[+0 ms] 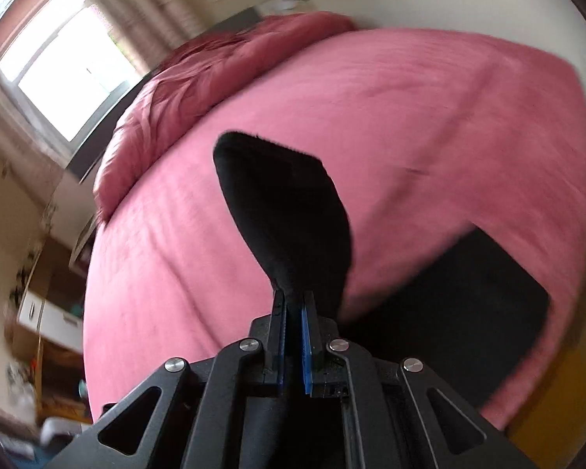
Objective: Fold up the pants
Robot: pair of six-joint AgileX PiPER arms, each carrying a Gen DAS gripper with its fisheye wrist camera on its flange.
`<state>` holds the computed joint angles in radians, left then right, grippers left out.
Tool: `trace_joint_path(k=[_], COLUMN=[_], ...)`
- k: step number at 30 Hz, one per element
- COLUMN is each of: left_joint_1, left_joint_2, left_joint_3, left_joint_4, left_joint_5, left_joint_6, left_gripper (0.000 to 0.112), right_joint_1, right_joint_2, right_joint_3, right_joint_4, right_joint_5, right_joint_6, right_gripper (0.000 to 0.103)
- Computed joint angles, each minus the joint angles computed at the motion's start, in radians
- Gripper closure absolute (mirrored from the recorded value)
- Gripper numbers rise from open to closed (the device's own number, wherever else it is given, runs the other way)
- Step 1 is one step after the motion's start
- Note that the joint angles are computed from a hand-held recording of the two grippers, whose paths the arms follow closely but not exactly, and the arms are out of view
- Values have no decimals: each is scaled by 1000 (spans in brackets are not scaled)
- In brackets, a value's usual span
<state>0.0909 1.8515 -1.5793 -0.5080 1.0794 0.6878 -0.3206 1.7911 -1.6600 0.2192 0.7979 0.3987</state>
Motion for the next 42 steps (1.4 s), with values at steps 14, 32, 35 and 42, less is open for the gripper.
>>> trace_joint_path(k=[14,32,35,42], left_joint_1=[-121,-98,-95,-96], left_joint_2=[-4,11,18,26], left_joint_3=[28,34,30,26], left_joint_4=[104,51,59,79], left_joint_5=[-13,-11,-11,6], left_joint_6=[-17,1,0,7], left_gripper=[82,82,82,82], right_joint_1=[-292,-334,-345,-356], right_joint_2=[-52,-138,-100,-76], right_joint_3=[481,349,358,391], right_joint_4=[652,332,316,314], right_joint_5=[-222,-107,-89,-90], right_joint_6=[-526,-341,-327,-315], right_gripper=[73,96,96,88])
